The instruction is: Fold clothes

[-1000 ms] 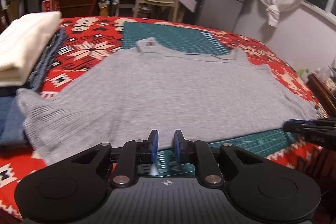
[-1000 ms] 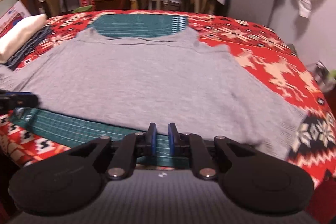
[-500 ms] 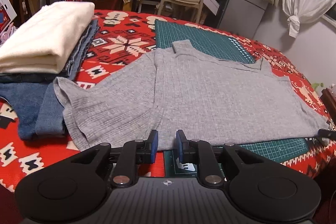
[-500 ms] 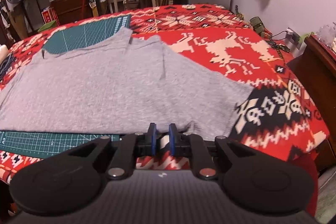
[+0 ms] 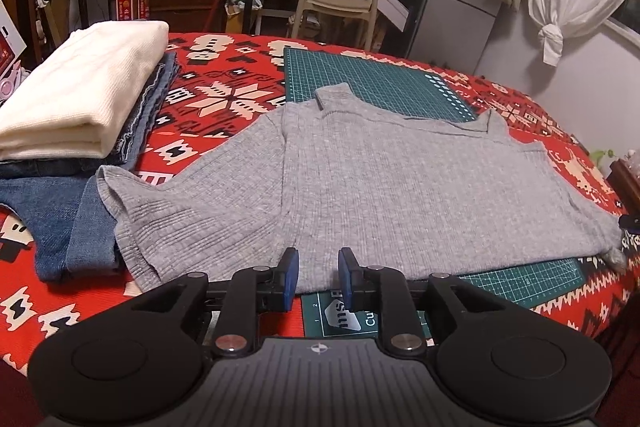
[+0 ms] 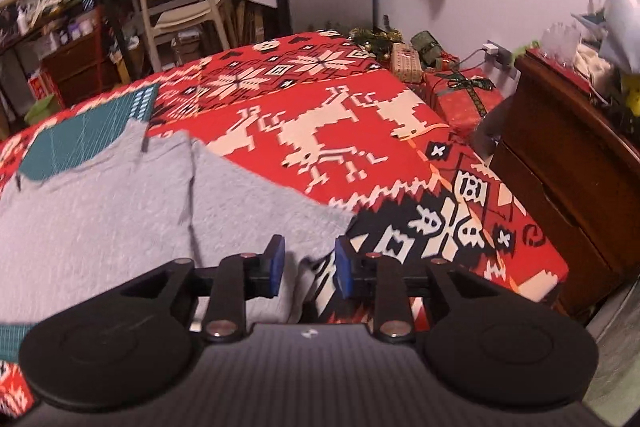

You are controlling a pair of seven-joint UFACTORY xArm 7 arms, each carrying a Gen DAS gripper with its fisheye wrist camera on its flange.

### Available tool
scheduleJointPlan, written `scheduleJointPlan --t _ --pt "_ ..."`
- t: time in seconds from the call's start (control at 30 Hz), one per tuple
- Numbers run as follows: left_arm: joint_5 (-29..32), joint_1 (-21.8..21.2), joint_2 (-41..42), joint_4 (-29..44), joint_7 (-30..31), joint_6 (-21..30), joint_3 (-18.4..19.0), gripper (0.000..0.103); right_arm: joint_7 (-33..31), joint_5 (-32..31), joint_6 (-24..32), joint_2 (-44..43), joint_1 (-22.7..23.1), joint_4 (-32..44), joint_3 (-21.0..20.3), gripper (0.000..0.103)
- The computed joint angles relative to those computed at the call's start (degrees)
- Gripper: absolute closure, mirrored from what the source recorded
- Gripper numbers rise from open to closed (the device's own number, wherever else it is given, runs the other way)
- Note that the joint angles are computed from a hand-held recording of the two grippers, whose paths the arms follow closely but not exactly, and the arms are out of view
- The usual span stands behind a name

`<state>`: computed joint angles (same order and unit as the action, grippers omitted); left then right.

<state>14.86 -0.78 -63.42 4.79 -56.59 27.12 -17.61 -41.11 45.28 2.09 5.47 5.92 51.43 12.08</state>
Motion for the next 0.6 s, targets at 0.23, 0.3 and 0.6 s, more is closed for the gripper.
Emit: scheduleJointPlan --t 0.23,0.3,0.6 --pt "-0.3 -0.2 0.7 0.5 0.2 1.2 0.6 0.082 7.6 -13.3 -3.4 7.0 0.0 3.9 -1.4 0.073" --pt "-0.3 -0.2 1.6 1.2 1.1 1.1 1.2 0.082 10.1 -16.8 -2.3 7.9 1.0 4.8 -2.9 0.100" --pt "-0.3 1.8 8.2 3.3 5.1 -4.2 2.4 0.081 15.7 -24.4 -1.4 7.4 -3.1 6.5 -0.5 0.101"
